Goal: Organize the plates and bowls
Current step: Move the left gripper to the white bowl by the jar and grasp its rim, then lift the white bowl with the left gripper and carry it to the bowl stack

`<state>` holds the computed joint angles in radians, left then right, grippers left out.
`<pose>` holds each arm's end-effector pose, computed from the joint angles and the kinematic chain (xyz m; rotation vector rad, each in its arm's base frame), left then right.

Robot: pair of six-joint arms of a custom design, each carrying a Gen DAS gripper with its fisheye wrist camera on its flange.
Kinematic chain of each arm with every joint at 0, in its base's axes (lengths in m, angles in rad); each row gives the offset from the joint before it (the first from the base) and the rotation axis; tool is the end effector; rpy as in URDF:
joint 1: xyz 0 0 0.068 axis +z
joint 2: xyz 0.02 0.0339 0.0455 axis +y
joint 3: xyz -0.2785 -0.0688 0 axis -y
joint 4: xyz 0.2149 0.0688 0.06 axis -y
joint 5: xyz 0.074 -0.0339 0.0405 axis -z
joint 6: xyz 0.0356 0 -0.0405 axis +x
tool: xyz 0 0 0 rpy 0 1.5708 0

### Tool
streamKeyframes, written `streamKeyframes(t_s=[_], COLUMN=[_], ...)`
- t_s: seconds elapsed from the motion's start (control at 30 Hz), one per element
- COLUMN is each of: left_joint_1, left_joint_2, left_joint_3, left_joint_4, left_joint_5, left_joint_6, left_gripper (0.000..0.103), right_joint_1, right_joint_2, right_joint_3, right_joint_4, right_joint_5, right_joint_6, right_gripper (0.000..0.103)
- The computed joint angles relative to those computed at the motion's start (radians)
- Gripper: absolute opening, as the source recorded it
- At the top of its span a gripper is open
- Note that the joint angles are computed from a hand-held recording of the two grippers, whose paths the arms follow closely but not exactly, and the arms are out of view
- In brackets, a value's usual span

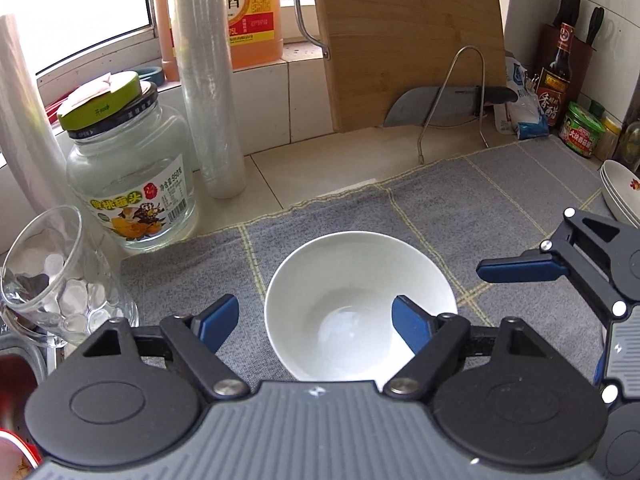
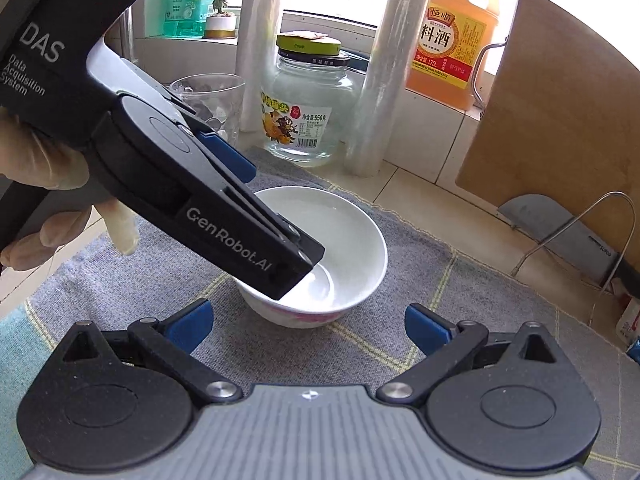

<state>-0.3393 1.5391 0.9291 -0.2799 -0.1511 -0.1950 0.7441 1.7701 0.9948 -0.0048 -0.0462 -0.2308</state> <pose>0.2757 -0.0916 0.2331 0.1109 2.4449 -0.0502 0.2553 0.2373 0.2019 -1.1305 2.0837 0.3041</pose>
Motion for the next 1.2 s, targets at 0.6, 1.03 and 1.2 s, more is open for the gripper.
streamKeyframes(t_s=[0.6,1.03,1.2], left_joint_1=[0.066,0.073,0.065], left_joint_2=[0.090,0.081,0.062], left_joint_3=[0.070,0.082,0.084], left_joint_4=[-0.016,-0.057,-0.073], left_joint_5=[0.125,0.148,0.153], left_joint_6=[0.106,0.127,0.119], left_gripper=[0.057,0.057,0.057], right_joint_1=[-0.012,-0.010,-0.011], right_joint_2=[0.095,0.090,0.066], right_joint_3=[0.086,0.103,0.100], right_joint_4=[-0.012,-0.041,-0.061], right_joint_5=[-0.051,-0.051,-0.051], right_joint_6=[0.011,0.011,-0.001], right_gripper=[0.088,0.087,0.087])
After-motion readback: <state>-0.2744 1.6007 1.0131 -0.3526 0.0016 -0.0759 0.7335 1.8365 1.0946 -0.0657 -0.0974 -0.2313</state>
